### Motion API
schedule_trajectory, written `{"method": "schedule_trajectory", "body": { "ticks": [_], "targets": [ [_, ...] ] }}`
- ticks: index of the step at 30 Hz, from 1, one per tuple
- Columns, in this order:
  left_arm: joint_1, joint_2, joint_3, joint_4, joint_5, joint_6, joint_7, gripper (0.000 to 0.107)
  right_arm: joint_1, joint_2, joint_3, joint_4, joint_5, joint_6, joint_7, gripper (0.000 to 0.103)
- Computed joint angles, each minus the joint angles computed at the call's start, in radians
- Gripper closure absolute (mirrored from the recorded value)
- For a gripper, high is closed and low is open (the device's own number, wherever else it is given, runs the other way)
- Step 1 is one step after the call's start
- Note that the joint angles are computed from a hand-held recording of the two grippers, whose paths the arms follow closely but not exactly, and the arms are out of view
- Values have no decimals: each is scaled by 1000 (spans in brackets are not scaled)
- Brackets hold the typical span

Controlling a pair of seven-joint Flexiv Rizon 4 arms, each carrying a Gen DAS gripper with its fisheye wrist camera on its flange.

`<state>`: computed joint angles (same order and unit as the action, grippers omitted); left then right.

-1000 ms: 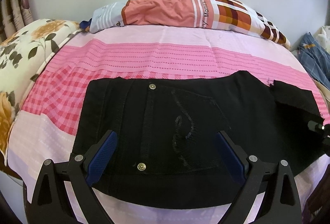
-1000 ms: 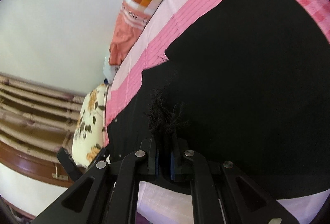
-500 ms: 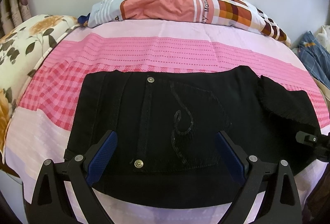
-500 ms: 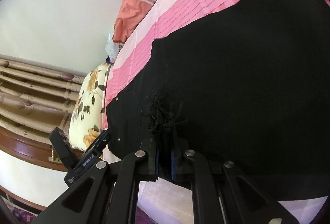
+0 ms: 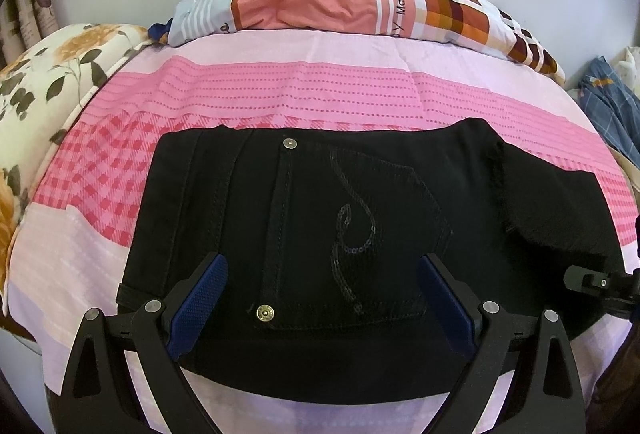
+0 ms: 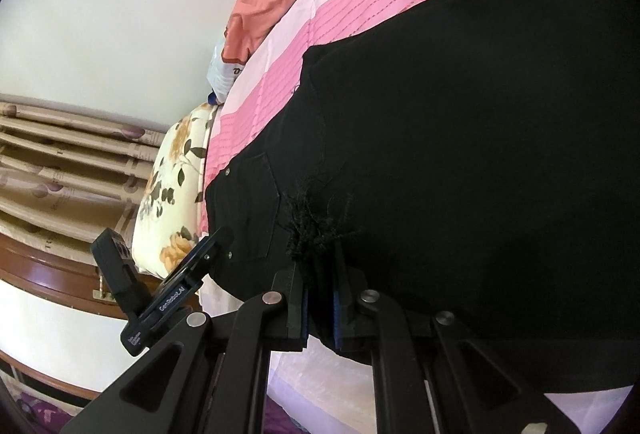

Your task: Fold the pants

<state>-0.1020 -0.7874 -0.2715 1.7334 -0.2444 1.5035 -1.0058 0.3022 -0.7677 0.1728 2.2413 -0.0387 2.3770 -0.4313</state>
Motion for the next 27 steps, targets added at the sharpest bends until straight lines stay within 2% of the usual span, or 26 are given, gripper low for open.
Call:
{"method": "schedule_trajectory", "body": {
  "ticks": [7, 14, 16, 22, 25, 27],
  "targets": [
    [-1, -3, 1, -4, 1, -4, 1, 12, -5, -11, 5, -14, -23, 6, -2, 92],
    [-2, -5, 4, -6, 1, -9, 0, 12, -33, -39, 23, -31, -77, 30, 14, 82],
    [-3, -6, 5, -8, 0, -10, 0, 12, -54, -58, 38, -39, -115, 58, 26, 77],
    [-5, -5, 7, -8, 1, -11, -1, 12, -115, -116, 68, -71, -278, 122, 86, 77],
    [-6, -4, 8, -8, 1, -13, -1, 12, -177, -192, 104, -102, -413, 220, 160, 77],
    [-8, -3, 11, -8, 1, -13, -2, 12, -158, -197, 89, -98, -387, 284, 162, 74]
  ]
}}
